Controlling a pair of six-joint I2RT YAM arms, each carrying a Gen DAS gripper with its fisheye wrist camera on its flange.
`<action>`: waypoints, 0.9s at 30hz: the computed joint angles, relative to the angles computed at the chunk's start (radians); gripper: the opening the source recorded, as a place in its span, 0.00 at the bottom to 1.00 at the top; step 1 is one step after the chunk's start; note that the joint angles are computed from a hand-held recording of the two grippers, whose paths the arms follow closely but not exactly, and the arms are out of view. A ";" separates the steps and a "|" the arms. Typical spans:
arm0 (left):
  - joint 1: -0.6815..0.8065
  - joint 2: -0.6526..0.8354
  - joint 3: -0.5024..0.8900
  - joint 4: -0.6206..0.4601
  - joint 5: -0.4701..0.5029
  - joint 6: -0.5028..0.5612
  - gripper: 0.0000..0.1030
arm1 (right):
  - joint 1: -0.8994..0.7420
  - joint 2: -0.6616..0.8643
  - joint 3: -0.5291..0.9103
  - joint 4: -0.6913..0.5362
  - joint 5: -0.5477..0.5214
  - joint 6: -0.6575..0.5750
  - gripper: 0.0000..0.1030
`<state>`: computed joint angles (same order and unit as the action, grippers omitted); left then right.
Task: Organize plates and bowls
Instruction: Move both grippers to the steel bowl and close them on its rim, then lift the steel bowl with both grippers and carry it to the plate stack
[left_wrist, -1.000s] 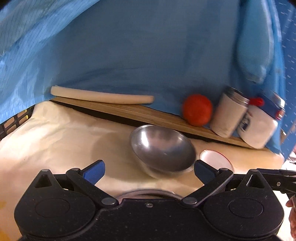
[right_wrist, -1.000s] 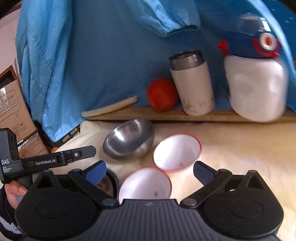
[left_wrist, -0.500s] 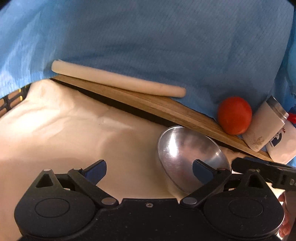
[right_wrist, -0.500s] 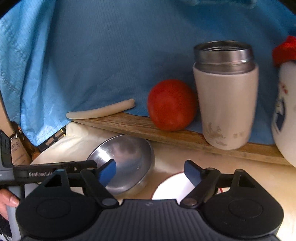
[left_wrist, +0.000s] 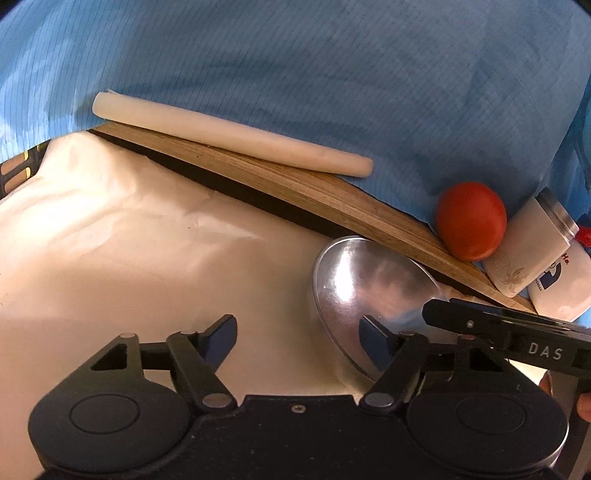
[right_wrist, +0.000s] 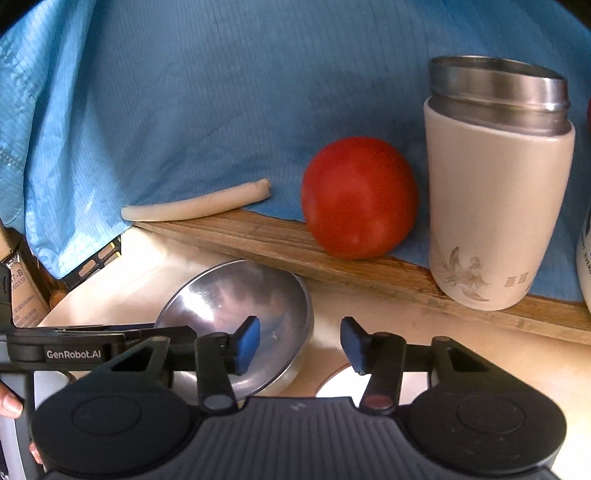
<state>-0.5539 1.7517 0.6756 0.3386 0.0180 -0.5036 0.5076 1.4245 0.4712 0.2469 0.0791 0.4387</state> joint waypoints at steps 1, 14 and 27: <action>0.000 -0.001 -0.001 0.001 0.001 0.000 0.69 | -0.001 0.001 0.000 0.000 -0.002 0.001 0.51; 0.015 -0.003 0.001 -0.007 0.043 -0.007 0.47 | -0.005 0.025 0.011 -0.019 -0.027 0.015 0.28; 0.006 -0.073 -0.002 -0.103 0.087 -0.046 0.29 | -0.009 -0.011 0.018 -0.088 -0.093 0.121 0.17</action>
<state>-0.5481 1.6783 0.6737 0.2357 0.1046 -0.5496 0.4981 1.4130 0.4889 0.1593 -0.0144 0.5597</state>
